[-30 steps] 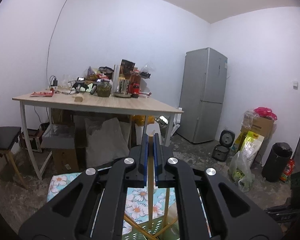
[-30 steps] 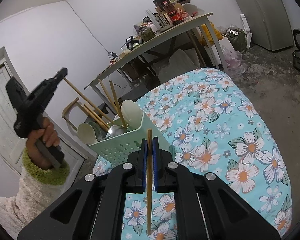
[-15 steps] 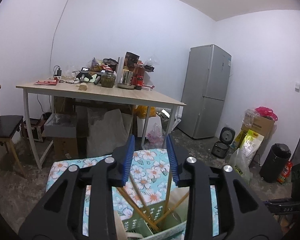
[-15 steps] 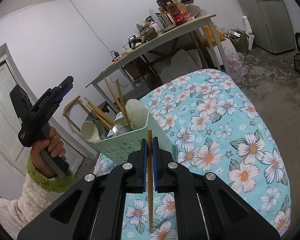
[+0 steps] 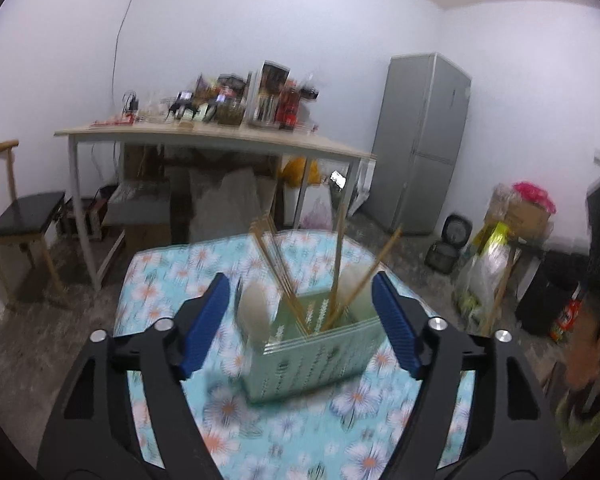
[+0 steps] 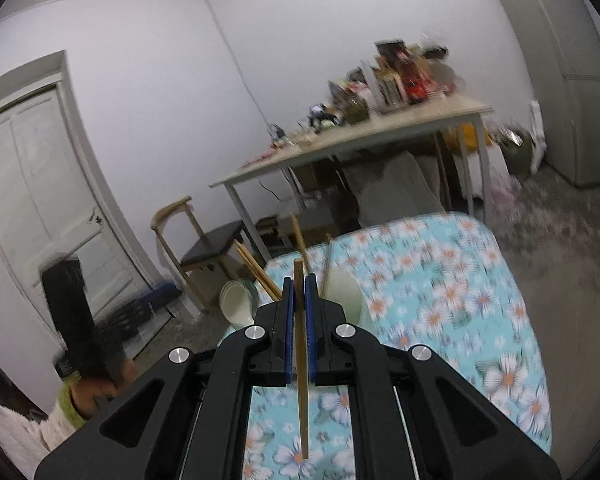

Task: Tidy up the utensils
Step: 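Open the left tool and pull it back from the holder, then lower the chopstick into the holder and open the right tool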

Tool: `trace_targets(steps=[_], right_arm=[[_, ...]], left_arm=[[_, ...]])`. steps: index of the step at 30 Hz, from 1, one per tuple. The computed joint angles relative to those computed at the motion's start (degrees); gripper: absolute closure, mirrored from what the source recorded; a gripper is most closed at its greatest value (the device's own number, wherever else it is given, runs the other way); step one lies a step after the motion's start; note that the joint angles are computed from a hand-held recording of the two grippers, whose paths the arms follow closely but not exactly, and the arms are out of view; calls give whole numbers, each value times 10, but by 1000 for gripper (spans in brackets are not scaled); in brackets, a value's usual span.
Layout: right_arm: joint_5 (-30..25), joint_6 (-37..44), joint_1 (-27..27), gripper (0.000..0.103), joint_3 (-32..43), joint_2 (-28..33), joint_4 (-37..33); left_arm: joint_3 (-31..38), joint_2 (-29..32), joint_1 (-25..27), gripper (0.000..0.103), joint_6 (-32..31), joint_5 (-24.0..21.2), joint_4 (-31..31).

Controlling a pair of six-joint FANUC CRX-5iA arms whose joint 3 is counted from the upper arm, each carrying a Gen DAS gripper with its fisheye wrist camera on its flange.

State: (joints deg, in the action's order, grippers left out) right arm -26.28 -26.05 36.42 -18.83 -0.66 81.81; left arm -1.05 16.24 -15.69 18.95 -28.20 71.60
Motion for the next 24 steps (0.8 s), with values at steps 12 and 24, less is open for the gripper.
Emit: trace_targets(steps=[12, 24], right_arm=[[36, 165, -24, 97, 182, 91, -9], [-18, 346, -30, 97, 341, 222, -131]], left_arm=[[-19, -4, 53, 17, 185, -83, -208], [26, 2, 59, 12, 320, -80, -338]])
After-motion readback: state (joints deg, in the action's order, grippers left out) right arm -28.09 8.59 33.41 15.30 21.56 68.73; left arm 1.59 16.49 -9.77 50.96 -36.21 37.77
